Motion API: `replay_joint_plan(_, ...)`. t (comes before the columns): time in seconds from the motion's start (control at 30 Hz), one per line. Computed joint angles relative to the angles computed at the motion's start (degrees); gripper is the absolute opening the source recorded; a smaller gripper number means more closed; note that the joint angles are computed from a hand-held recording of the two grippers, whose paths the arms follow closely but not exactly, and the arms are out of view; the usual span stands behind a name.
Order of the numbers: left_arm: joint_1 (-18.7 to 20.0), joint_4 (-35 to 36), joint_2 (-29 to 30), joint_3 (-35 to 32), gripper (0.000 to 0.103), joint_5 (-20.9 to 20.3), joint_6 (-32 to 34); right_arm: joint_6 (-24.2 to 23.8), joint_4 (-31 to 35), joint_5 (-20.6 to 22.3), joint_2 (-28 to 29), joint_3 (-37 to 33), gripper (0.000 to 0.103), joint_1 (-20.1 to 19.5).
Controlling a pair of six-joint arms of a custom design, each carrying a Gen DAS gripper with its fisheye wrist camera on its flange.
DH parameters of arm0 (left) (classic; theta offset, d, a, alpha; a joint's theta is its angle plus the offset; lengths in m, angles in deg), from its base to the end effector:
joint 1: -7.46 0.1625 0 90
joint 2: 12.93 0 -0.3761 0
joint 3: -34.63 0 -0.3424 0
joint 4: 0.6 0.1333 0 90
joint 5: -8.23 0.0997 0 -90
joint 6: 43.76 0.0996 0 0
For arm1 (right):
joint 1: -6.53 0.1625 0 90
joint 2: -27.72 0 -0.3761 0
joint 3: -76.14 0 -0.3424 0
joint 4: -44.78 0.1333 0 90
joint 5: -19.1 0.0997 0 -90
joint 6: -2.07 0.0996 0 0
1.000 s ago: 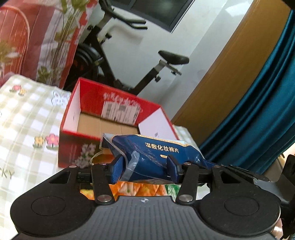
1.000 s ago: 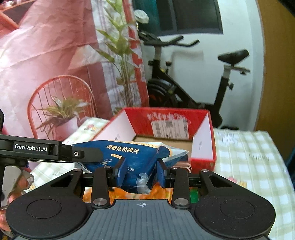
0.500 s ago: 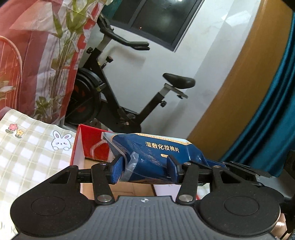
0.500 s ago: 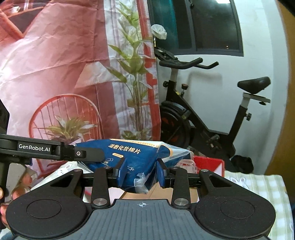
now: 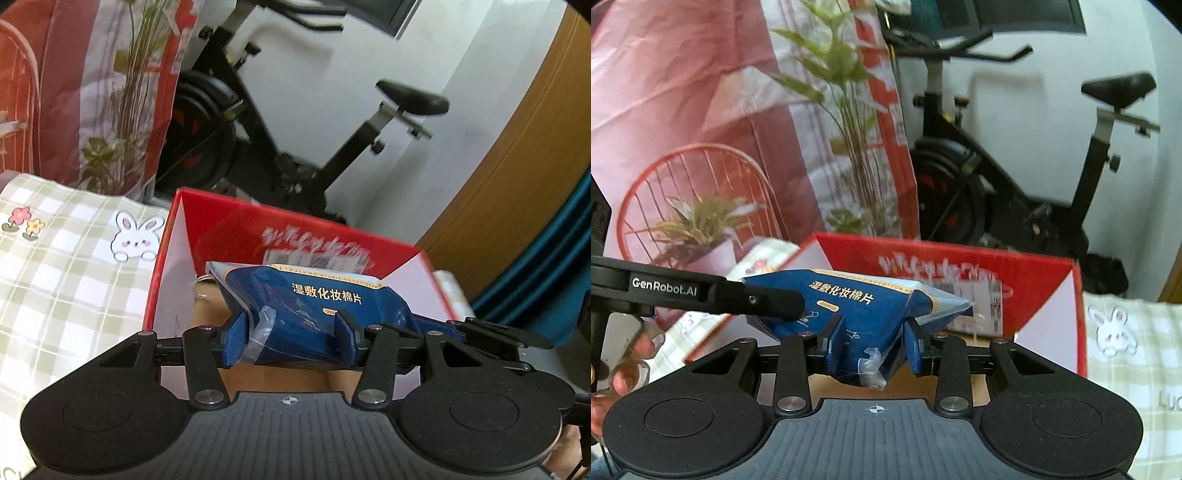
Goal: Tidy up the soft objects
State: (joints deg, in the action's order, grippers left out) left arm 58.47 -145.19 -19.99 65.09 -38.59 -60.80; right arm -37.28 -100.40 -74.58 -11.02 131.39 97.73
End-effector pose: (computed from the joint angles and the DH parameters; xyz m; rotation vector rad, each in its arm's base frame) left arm -0.3533 -0.7566 0.0622 0.2057 2.5165 -1.0849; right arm 0.1428 -0.7588 0.2852 0.9171 -2.5712 0.8766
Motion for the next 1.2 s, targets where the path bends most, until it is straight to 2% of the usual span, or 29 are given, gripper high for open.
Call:
replay_joint_plan(0.3, 0.88, 9.69, 2.57, -5.87, 0.053, 0.35, -2.23, 3.44, 4.7, -3.01, 3.5, -4.48, 0.032, -0.9)
replay_joint_plan(0.47, 0.59, 12.51, 4.01, -8.61, 0.054, 2.23, -1.88, 5.75, 6.47, -6.23, 4.18, -5.88, 0.032, -0.57)
replay_joint_plan(0.63, -0.32, 11.66, 2.99, -6.46, 0.055, 4.67, -0.06, 5.18, 4.28, -10.22, 3.63, -4.13, 0.035, 0.39)
replay_joint_plan(0.8, -1.51, 7.69, -0.18, -0.42, 0.055, 6.19, 1.5, 5.17, 1.13, -12.11, 1.3, -0.22, 0.036, 0.77)
replay_joint_plan(1.2, -5.62, -0.63, -8.41, 15.83, 0.055, 11.12, 1.69, 3.18, -8.91, -11.65, -7.76, 12.92, 0.037, 1.86)
